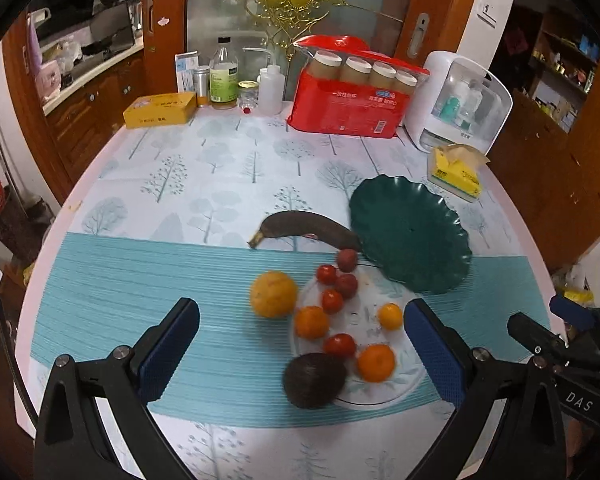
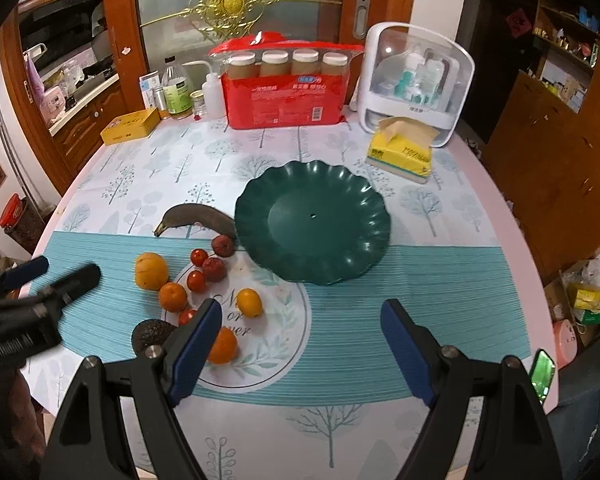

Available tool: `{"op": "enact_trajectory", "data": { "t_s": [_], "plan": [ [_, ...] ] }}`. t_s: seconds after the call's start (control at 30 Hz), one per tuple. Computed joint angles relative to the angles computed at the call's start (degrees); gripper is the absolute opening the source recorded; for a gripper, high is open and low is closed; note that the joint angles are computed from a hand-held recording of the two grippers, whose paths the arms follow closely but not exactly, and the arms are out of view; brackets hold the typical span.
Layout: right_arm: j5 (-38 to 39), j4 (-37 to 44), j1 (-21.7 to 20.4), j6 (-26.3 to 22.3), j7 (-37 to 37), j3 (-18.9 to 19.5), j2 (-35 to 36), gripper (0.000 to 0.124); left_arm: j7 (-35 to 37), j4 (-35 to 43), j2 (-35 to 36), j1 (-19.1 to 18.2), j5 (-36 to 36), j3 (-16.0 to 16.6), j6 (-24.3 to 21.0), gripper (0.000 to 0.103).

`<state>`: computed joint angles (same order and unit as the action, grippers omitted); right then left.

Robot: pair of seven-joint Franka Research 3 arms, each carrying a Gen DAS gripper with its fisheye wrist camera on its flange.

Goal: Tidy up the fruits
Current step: 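Grasp the avocado with the left tool while the right tool grasps a mandarin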

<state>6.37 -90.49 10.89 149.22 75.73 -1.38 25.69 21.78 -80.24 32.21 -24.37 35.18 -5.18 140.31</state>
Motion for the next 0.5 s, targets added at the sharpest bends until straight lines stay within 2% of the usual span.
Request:
{"op": "enact_trajectory", "data": {
  "t_s": [0.07,0.3,0.43,0.5],
  "plan": [
    [0.8,0.5,-0.4,-1.2,-1.4,0.8,0.8,0.082,5.1,-0.7,0.3,2.0,-2.4,-1.7,0.4,0.102],
    [4.5,2.7,-1.3,-4.7,-7.8,3.4,4.4,0.082,15.8,-3.6,2.0,5.4,-10.1,-4.8,3.9,0.102],
    [6.8,3.7,-1.4,-6.3,-12.1,4.4,6.7,0.078,21.3,-2.0,5.0,6.5,-16.4,-6.6,2.3,0.102],
    [7.0,3.5,-1.1,-6.4,-14.3,4.7,7.6,0.070,22.5,-1.0,6.3,6.4,-18.3,-6.6,1.5,0.102]
  ]
}}
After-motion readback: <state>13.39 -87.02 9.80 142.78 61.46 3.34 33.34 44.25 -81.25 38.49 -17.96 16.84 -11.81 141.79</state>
